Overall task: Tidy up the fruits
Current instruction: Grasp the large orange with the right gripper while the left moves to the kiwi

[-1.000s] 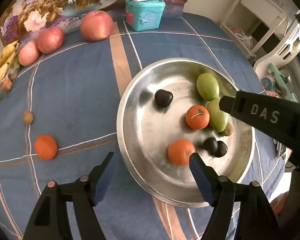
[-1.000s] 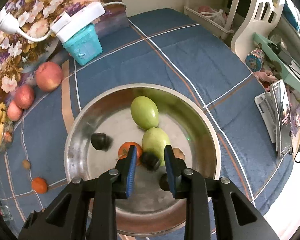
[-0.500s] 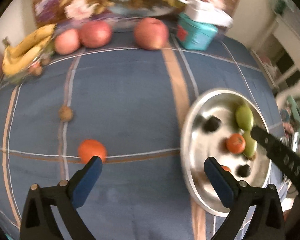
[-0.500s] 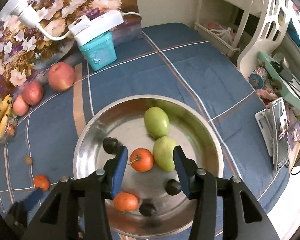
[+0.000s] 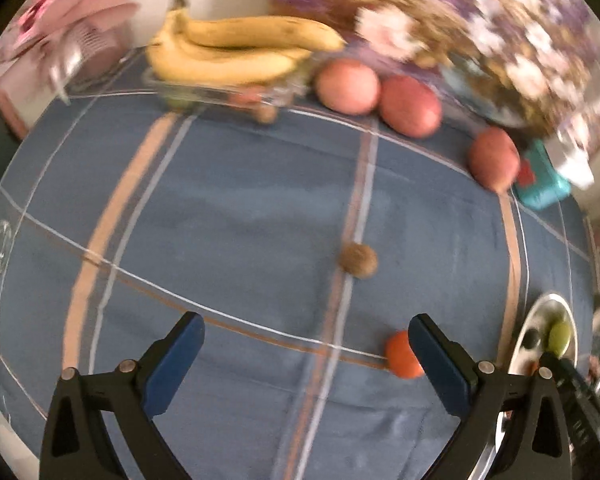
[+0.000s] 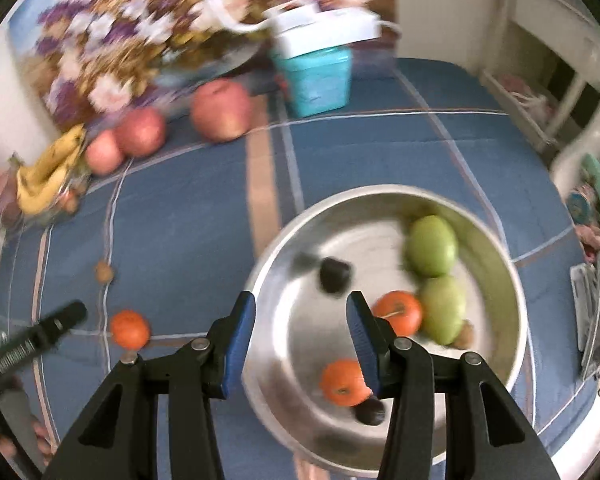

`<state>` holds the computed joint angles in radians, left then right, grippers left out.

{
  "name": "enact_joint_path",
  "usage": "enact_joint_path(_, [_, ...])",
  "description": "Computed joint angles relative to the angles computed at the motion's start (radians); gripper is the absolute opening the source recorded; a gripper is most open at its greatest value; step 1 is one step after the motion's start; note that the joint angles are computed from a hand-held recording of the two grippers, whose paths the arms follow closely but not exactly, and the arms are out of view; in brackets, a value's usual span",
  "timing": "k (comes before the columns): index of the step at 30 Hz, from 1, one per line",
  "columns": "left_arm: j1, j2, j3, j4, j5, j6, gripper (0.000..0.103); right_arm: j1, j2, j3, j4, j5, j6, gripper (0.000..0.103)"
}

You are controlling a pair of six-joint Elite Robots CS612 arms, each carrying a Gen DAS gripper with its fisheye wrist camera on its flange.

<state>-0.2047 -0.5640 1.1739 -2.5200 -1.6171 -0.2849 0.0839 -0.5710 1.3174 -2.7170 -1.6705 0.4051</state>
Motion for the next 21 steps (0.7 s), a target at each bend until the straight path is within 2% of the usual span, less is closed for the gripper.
enact_joint_path(1, [0.006,-0.001,-0.001,-0.004,-0.002,-0.005,0.103,0.007,0.004,-0.005,-0.003,-0.008,-0.009,0.049])
enact_joint_path(3, [0.013,-0.001,-0.003,-0.009,0.002,-0.007,0.103,0.016,0.009,-0.017,-0.005,-0.003,-0.016,0.057])
enact_joint_path(5, [0.018,-0.007,0.004,-0.014,0.014,-0.005,0.103,0.026,0.014,-0.025,-0.028,0.002,-0.015,0.077])
enact_joint_path(9, [0.034,-0.003,-0.003,-0.011,0.019,-0.012,0.103,0.047,0.023,-0.042,-0.073,-0.011,-0.030,0.085])
enact_joint_path(10, [0.037,-0.001,-0.005,-0.010,0.021,-0.014,0.103,0.053,0.027,-0.052,-0.068,-0.005,-0.030,0.096])
enact_joint_path(11, [0.040,0.000,-0.007,-0.007,0.029,-0.020,0.103,0.056,0.032,-0.064,-0.058,0.003,-0.030,0.102])
enact_joint_path(16, [0.047,0.015,-0.027,0.021,0.045,-0.029,0.103,0.064,0.065,-0.129,0.035,0.102,-0.041,0.102])
enact_joint_path(21, [0.045,0.036,-0.051,0.083,0.074,-0.016,0.103,0.088,0.098,-0.192,0.104,0.076,-0.070,0.102])
